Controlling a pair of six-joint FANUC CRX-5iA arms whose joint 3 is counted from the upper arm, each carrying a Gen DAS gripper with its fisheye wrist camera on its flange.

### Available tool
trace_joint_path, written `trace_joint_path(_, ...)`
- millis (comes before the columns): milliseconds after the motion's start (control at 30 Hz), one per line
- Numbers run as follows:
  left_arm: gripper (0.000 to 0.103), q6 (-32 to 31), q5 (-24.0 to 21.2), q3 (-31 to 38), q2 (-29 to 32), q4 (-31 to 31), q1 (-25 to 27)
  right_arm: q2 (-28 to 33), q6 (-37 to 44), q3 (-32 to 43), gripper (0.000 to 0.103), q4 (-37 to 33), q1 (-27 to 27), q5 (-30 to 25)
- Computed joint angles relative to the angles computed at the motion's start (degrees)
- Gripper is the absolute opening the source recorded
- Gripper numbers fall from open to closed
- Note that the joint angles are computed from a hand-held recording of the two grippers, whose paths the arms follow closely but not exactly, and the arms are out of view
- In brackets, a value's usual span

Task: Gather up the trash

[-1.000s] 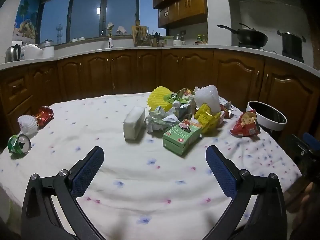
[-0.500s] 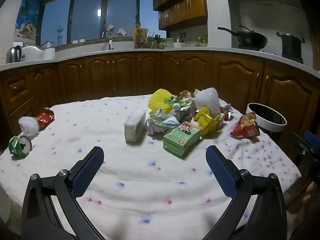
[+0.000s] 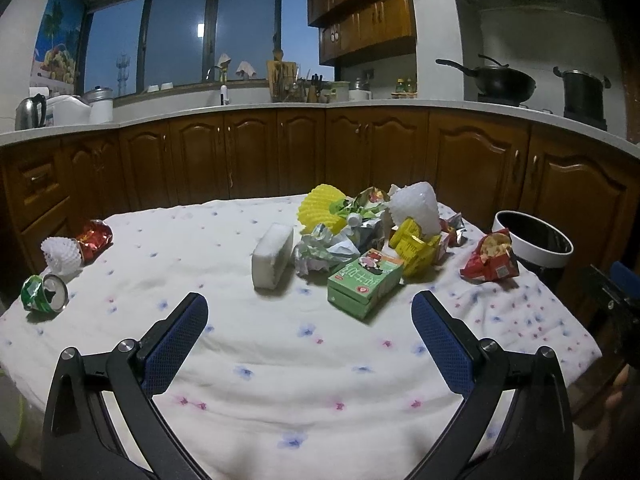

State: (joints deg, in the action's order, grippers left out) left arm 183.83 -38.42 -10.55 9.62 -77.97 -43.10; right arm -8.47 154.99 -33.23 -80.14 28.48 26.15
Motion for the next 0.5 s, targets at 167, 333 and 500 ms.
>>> trace_joint_path(167,0.103,-0.24,0.1,0.03,-0.04,0.24,0.05,-0.17,-0.43,-0.13,0.103,0.24,-0.01,-0.1)
trace_joint_path(333,0.103,-0.2,0.01,-0.02,-0.05,0.18,0.05,-0.27,0.2,-0.11,0.103,-0.17,-0.34,-0.61)
trace_joint_path(500,0.103,-0.49,0.09,0.04,-0.17,0.75,0.2,-0.17,-0.06,-0.12,0.103,-0.02,-0.34,-0.63)
